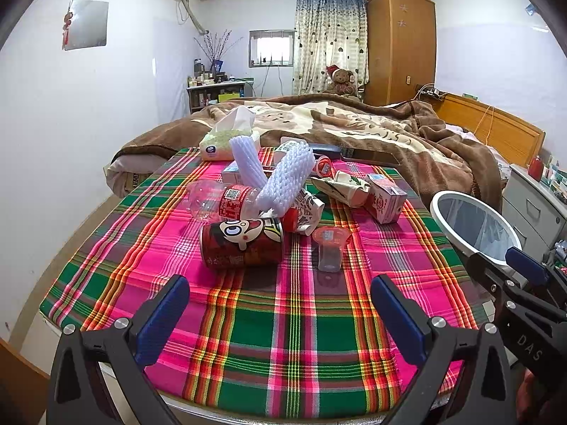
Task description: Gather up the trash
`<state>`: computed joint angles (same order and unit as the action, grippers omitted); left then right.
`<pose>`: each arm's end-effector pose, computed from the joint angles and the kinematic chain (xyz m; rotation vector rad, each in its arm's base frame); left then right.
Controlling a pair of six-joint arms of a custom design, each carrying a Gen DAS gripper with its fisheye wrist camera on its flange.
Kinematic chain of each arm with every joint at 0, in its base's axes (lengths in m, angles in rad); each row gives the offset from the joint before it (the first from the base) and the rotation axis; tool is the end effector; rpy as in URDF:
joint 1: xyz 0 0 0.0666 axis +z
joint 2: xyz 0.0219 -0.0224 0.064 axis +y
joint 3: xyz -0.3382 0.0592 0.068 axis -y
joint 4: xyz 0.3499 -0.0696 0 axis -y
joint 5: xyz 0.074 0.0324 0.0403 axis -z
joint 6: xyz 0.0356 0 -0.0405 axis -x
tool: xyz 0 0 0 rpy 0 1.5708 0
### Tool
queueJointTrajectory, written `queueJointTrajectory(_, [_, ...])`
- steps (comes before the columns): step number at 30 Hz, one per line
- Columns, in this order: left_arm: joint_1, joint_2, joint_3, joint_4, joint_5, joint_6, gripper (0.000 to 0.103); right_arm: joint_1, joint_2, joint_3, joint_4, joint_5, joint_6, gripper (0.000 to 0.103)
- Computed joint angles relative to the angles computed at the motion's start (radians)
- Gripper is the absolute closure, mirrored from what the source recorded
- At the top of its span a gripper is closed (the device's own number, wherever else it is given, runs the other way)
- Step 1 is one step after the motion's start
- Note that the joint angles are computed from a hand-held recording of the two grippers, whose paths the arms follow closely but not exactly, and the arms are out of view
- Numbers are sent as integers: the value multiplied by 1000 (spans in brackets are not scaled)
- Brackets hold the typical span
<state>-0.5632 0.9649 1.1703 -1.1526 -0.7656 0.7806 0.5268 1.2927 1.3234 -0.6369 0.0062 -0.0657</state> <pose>0.2546 -0.1321 0.4377 -0.5199 2.1452 0.2507 0.3756 0.2177 0.4226 -0.4984 2.1387 0.3291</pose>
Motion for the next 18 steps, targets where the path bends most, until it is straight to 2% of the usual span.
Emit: queueJointTrajectory(18, [5, -5, -6, 3, 6, -1, 0, 1, 3, 2, -3, 2, -1, 33])
